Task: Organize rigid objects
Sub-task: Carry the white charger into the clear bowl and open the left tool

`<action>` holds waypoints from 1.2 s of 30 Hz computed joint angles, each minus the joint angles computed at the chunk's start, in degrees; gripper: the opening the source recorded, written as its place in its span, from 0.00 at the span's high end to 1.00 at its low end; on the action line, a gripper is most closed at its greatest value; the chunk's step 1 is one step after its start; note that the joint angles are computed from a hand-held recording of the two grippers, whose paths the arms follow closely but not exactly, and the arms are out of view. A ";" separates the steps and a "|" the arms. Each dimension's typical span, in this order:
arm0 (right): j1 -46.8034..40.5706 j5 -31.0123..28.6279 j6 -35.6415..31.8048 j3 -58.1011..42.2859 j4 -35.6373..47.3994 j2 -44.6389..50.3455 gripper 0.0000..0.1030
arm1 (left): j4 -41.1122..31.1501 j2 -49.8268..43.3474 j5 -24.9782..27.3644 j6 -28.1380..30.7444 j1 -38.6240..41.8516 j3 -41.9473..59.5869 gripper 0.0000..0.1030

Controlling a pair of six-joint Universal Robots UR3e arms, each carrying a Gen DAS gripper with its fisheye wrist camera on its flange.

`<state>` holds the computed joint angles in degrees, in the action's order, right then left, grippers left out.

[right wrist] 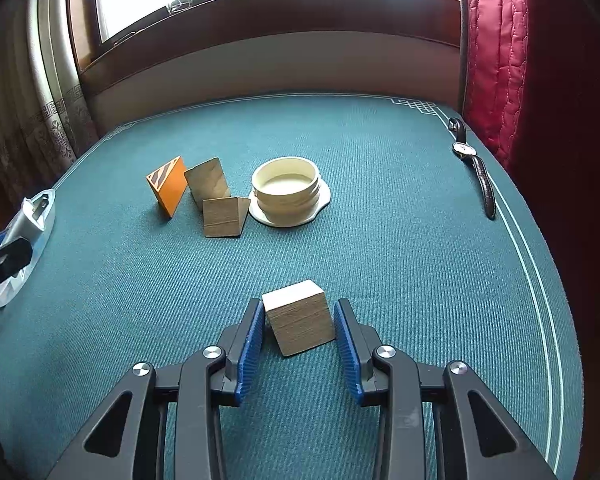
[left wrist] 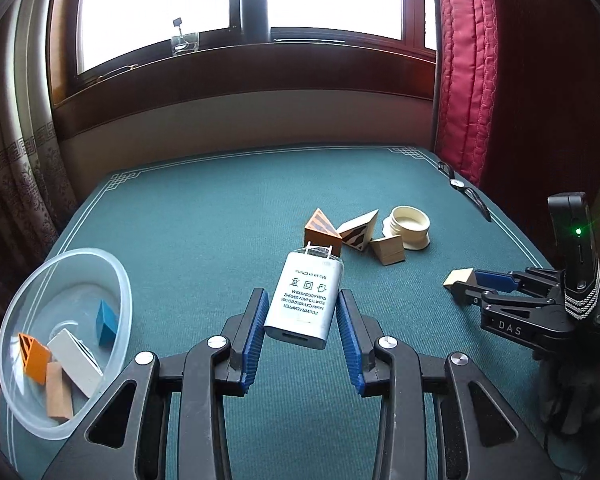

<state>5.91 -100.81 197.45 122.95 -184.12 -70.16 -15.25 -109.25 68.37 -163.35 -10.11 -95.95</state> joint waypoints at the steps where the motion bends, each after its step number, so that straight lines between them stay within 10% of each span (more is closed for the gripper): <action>1: 0.48 -0.34 -0.19 -0.23 0.28 0.10 0.63 | -0.37 0.55 -0.40 0.54 0.73 -0.25 0.65; 36: 19.05 -4.61 3.50 -22.37 8.50 6.87 0.63 | -3.47 5.99 -10.05 5.99 23.17 -2.45 0.65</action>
